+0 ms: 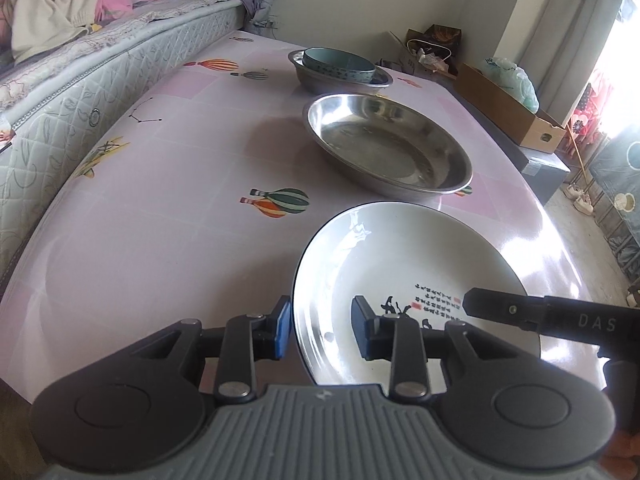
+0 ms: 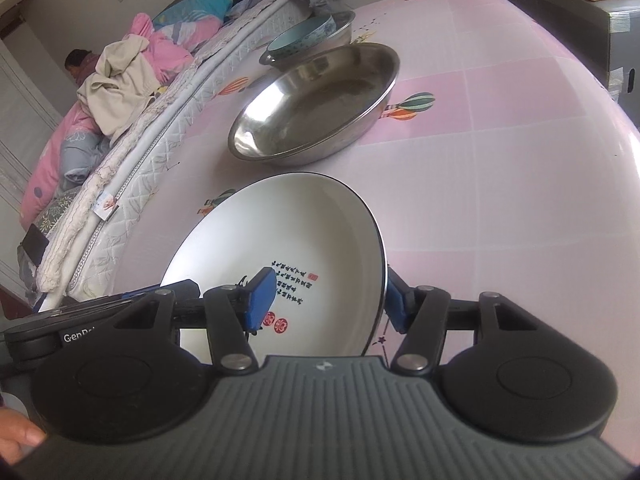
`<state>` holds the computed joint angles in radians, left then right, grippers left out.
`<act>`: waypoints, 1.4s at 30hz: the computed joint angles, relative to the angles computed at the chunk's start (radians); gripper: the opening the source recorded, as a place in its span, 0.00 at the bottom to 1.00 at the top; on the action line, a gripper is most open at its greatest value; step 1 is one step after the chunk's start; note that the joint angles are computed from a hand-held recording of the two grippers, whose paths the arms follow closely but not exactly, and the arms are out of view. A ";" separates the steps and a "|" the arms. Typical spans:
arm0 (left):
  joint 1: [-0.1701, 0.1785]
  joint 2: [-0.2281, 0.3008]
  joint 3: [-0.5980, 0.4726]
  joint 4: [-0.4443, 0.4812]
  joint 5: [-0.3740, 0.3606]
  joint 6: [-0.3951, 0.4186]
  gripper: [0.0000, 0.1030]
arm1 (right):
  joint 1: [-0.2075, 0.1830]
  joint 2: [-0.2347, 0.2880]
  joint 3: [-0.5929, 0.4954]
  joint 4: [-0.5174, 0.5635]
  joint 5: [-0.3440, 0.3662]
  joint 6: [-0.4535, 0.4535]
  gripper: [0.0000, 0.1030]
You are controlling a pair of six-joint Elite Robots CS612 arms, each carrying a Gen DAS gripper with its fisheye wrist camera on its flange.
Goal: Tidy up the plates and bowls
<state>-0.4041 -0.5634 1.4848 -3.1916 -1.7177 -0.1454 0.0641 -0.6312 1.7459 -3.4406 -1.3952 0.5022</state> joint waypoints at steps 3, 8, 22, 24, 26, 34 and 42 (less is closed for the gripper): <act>0.009 0.006 -0.011 0.006 -0.016 -0.010 0.31 | 0.007 0.002 -0.016 0.020 -0.004 -0.007 0.56; 0.018 0.017 -0.025 0.028 -0.052 -0.016 0.31 | 0.009 0.004 -0.031 0.039 -0.007 0.000 0.57; 0.032 0.037 -0.050 0.023 -0.109 -0.018 0.35 | 0.012 0.009 -0.055 0.069 -0.010 0.009 0.64; 0.033 0.039 -0.053 0.025 -0.113 -0.021 0.35 | 0.012 0.009 -0.056 0.069 -0.008 0.009 0.67; 0.034 0.038 -0.054 0.026 -0.116 -0.024 0.35 | 0.013 0.010 -0.058 0.072 -0.007 0.007 0.69; 0.034 0.039 -0.055 0.028 -0.115 -0.026 0.35 | 0.015 0.010 -0.060 0.073 -0.008 0.005 0.71; 0.034 0.039 -0.056 0.029 -0.114 -0.028 0.35 | 0.015 0.010 -0.059 0.070 -0.006 0.006 0.71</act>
